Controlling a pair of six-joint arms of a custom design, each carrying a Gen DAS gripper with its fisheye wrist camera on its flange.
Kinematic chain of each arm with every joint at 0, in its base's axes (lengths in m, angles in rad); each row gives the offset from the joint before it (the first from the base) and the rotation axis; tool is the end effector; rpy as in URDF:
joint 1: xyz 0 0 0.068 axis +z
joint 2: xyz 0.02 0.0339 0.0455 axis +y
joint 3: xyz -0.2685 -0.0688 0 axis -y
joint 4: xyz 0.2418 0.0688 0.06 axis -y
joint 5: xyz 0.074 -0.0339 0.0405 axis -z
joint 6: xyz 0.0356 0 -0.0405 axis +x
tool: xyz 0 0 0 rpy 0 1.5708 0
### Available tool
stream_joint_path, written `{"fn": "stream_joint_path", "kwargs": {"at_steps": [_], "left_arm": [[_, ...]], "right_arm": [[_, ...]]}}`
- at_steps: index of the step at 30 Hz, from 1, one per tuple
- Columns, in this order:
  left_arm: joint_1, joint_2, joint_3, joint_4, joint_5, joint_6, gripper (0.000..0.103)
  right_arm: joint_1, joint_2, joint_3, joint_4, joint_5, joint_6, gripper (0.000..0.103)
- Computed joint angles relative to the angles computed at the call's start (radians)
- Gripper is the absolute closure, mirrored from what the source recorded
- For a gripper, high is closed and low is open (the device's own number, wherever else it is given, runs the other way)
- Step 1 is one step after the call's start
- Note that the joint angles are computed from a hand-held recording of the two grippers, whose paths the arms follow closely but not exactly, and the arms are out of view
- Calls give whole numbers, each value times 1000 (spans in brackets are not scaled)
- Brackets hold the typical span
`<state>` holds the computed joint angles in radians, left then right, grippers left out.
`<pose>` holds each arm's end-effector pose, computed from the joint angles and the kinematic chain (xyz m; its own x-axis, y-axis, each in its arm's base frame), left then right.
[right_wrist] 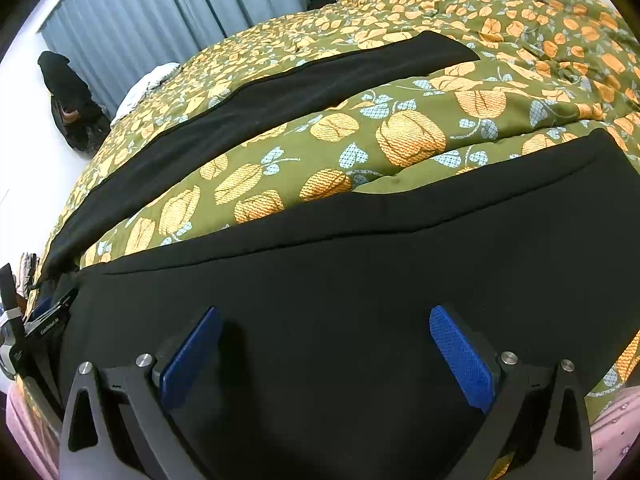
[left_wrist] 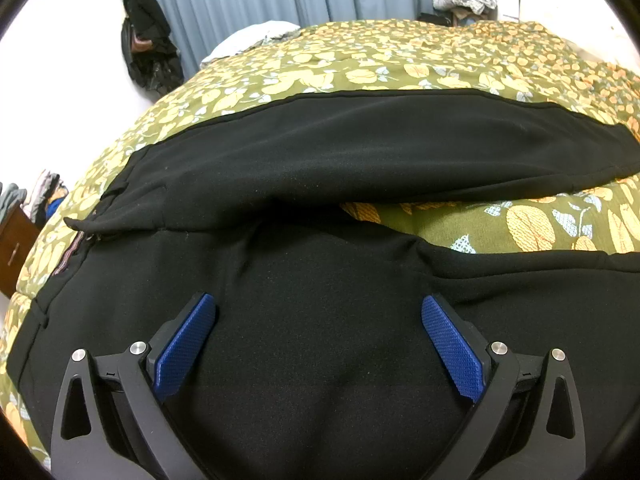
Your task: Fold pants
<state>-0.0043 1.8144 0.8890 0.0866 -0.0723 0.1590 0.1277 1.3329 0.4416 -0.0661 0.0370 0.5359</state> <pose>0.3513 0.0011 0.1355 -0.7414 0.1611 -0.6514 0.0743 0.9845 0.1589 0.2168 0.0265 0.1344 -0.7515 0.4180 -0.5104 0.3229 0.9077 0.2679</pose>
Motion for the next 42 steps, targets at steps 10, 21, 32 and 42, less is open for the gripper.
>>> {"fn": "stream_joint_path", "kwargs": {"at_steps": [10,21,32,42], "left_arm": [[0,0,0,0,0,0,0],[0,0,0,0,0,0,0],[0,0,0,0,0,0,0],[0,0,0,0,0,0,0]], "right_arm": [[-12,-5,-8,13,-18,0,0],[3,2,-1,4,4,7,0],[15,7,4,-2,23,2,0],[17,7,3,-2,24,4,0]]}}
